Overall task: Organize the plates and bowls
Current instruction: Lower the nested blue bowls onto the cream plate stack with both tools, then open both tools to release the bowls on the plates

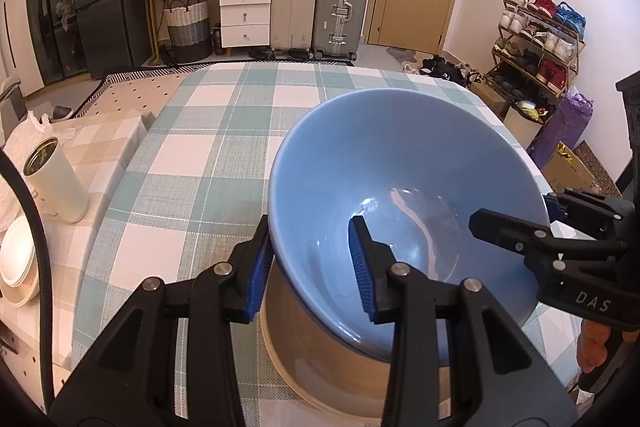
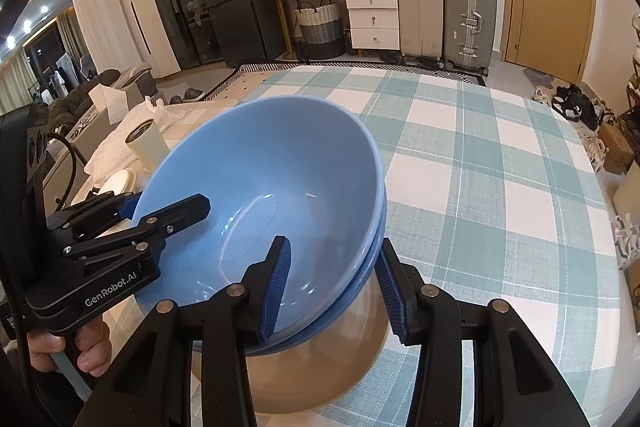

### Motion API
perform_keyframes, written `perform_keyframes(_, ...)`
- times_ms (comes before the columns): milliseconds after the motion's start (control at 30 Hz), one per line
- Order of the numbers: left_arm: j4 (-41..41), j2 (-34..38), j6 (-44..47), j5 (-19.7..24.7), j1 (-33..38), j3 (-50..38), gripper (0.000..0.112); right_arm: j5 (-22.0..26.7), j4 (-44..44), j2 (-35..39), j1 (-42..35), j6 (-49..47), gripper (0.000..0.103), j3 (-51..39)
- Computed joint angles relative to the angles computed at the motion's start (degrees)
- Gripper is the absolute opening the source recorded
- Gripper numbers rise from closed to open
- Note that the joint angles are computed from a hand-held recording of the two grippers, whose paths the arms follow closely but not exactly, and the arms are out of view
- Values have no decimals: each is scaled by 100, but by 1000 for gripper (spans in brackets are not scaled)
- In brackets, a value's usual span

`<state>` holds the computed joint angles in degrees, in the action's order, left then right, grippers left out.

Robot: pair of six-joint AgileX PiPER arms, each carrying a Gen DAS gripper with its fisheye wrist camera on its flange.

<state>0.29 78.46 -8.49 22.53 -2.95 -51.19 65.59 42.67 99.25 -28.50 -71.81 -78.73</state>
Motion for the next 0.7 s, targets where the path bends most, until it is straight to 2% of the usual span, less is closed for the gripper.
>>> perform_keyframes(100,-215,18,191,15,59,-7,35,11,29,1,-8,-39,44,2)
perform_keyframes(200,-4,27,14,40,-2,-28,38,22,34,-1,-6,-48,47,-3)
perform_keyframes(267,82,20,-36,20,-18,-25,43,24,104,-22,-27,-136,49,23)
perform_keyframes(367,119,-37,-12,-22,-26,0,56,16,133,-31,-31,-194,54,19)
perform_keyframes(433,189,-108,-59,-82,-25,48,68,-46,155,-41,-37,-173,61,19)
perform_keyframes(500,85,-214,64,-108,1,103,75,15,179,-15,-87,-172,71,-30)
perform_keyframes(600,-666,-339,898,-173,174,196,79,14,268,-60,-214,-360,86,3)
perform_keyframes(700,-538,-421,879,-208,175,252,81,-9,304,-137,-371,-570,91,55)
